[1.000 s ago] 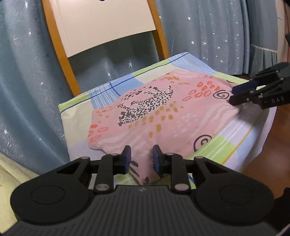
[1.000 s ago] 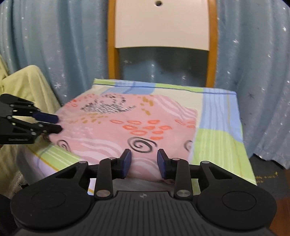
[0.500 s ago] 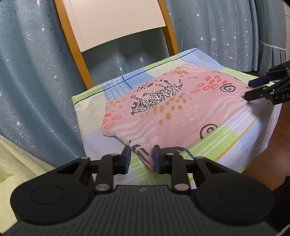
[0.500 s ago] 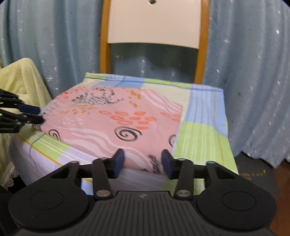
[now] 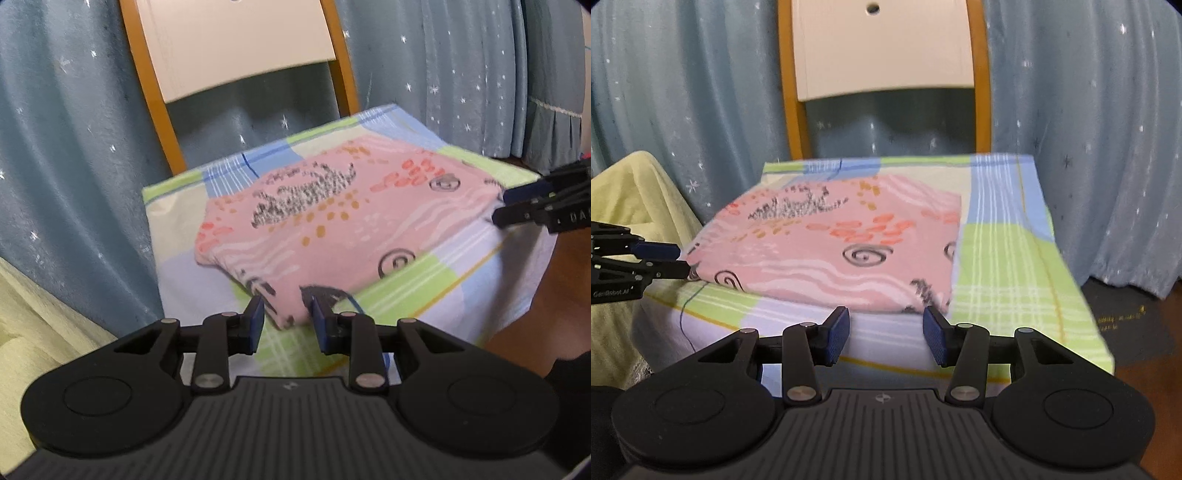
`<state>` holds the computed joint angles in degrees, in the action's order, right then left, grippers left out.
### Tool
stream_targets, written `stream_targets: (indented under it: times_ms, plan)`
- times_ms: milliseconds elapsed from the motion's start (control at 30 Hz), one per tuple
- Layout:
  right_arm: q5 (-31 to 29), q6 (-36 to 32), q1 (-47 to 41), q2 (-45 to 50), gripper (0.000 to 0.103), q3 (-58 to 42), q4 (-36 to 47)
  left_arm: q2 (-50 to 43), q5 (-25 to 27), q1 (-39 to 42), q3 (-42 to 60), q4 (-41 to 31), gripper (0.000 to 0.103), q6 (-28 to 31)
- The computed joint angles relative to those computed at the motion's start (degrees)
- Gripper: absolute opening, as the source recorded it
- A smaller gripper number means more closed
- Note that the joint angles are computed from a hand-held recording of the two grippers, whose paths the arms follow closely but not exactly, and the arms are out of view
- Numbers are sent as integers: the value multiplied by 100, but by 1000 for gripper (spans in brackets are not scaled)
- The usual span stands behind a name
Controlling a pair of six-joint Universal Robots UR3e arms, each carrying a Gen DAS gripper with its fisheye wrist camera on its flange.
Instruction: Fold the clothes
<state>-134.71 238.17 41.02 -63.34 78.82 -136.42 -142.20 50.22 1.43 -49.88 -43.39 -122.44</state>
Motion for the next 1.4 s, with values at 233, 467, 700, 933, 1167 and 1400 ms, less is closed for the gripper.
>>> stream_targets:
  times_ms: [233,467,700,933,1167,1400]
  plan:
    - [-132,212,48,193,47,-390,480,-1,-44,47,-74,15,25,-224]
    - [-201,397,114,319,53,-680,852,37,-59,75,-210,168,30,-376]
    - [-224,697,198,433,78,-1030,1349,167,-156,181,-625,641,87,-816]
    - [-409,1315,379,576,100,-1456,2087,472,-193,271,-1278,1056,102,-1065]
    - [-401,1767,471,812,103,-2052,2826,694,-47,281,-1772,1365,102,-1104]
    - [-348,1875,496,1019,103,-2518,3159,674,-161,297,-1718,1336,102,-1288]
